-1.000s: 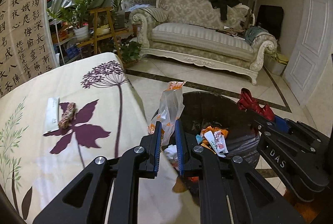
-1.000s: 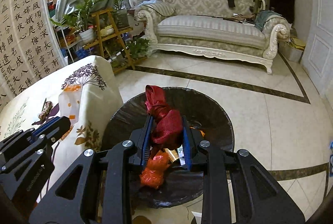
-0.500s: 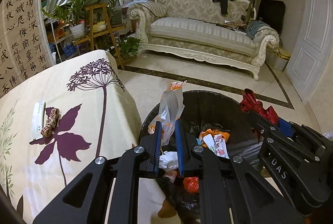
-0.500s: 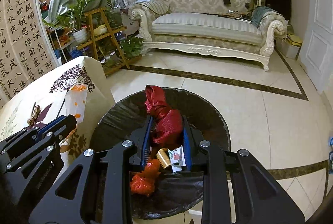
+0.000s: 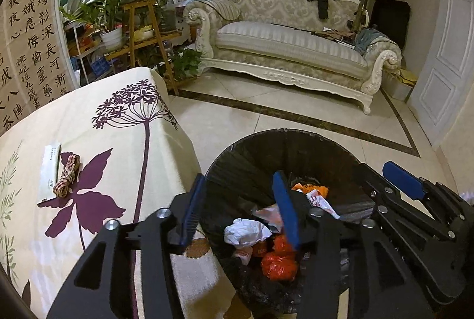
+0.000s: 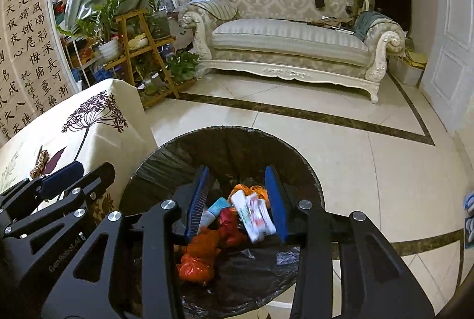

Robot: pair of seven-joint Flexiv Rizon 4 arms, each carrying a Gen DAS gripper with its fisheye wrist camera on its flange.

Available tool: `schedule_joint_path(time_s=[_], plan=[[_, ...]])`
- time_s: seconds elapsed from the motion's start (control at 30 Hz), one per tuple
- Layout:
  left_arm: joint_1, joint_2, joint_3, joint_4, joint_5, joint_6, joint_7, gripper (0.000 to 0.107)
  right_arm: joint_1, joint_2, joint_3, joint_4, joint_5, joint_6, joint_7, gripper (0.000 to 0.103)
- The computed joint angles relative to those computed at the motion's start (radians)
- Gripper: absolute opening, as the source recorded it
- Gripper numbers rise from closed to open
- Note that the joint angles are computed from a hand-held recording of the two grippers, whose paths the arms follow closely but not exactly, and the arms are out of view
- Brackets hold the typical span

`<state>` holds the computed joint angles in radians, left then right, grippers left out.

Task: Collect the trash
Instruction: 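Move both open grippers back over the bed toward the last items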

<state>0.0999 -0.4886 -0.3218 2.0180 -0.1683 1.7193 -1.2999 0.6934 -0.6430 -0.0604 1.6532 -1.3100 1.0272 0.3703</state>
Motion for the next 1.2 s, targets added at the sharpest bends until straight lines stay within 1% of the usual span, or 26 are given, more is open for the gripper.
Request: schedule_joint_path(time_s=[0.07,0.1,0.13,0.17,0.23,0.33,0.43,0.63,0.7,0.8,0.9,0.93,0.97,1.07,1.2], plan=[[-0.01,0.002,0.013,-0.001,-0.002,0.004,-0.006,0.056,0.001,0.001,0.001,0.001,0.003,-0.006,0.0,0.041],[-0.015,0.003,0.021,-0.003,-0.003,0.003,-0.008,0.058,0.001,0.002,0.002,0.001,0.005,-0.008,-0.001,0.044],[-0.023,0.006,0.032,-0.002,-0.004,0.005,-0.012,0.06,0.002,0.003,0.002,0.001,0.007,-0.011,-0.002,0.048],[-0.026,0.01,0.039,0.001,-0.004,0.006,-0.015,0.063,0.004,0.003,0.002,0.001,0.006,-0.014,-0.001,0.05],[-0.013,0.014,0.034,0.005,-0.005,0.006,-0.016,0.066,0.005,0.001,0.004,-0.005,0.01,-0.016,-0.004,0.05],[0.01,0.029,0.032,0.022,-0.009,0.004,-0.023,0.071,0.007,-0.006,0.007,-0.017,0.019,-0.005,-0.008,0.055],[0.043,0.049,0.028,0.048,-0.014,0.008,-0.031,0.072,0.012,-0.018,0.006,-0.037,0.031,0.013,-0.02,0.055],[0.101,0.091,0.053,0.099,-0.026,0.019,-0.054,0.073,0.047,-0.069,-0.003,-0.12,0.081,0.043,-0.108,0.055],[0.114,0.105,0.069,0.114,-0.027,0.024,-0.062,0.074,0.062,-0.093,-0.006,-0.161,0.111,0.051,-0.155,0.055],[0.111,0.12,0.12,0.126,-0.029,0.025,-0.072,0.074,0.086,-0.128,-0.015,-0.22,0.161,0.06,-0.222,0.055],[0.111,0.134,0.168,0.14,-0.031,0.027,-0.076,0.075,0.11,-0.165,-0.022,-0.283,0.219,0.073,-0.296,0.058],[0.112,0.136,0.18,0.143,-0.032,0.027,-0.079,0.075,0.118,-0.177,-0.026,-0.303,0.238,0.076,-0.32,0.061],[0.116,0.139,0.19,0.147,-0.035,0.029,-0.082,0.075,0.126,-0.193,-0.026,-0.332,0.261,0.077,-0.351,0.062],[0.136,0.147,0.208,0.158,-0.041,0.03,-0.09,0.075,0.145,-0.248,-0.017,-0.426,0.338,0.067,-0.46,0.062],[0.181,0.154,0.218,0.173,-0.048,0.035,-0.097,0.075,0.166,-0.325,0.0,-0.567,0.438,0.039,-0.597,0.062]])
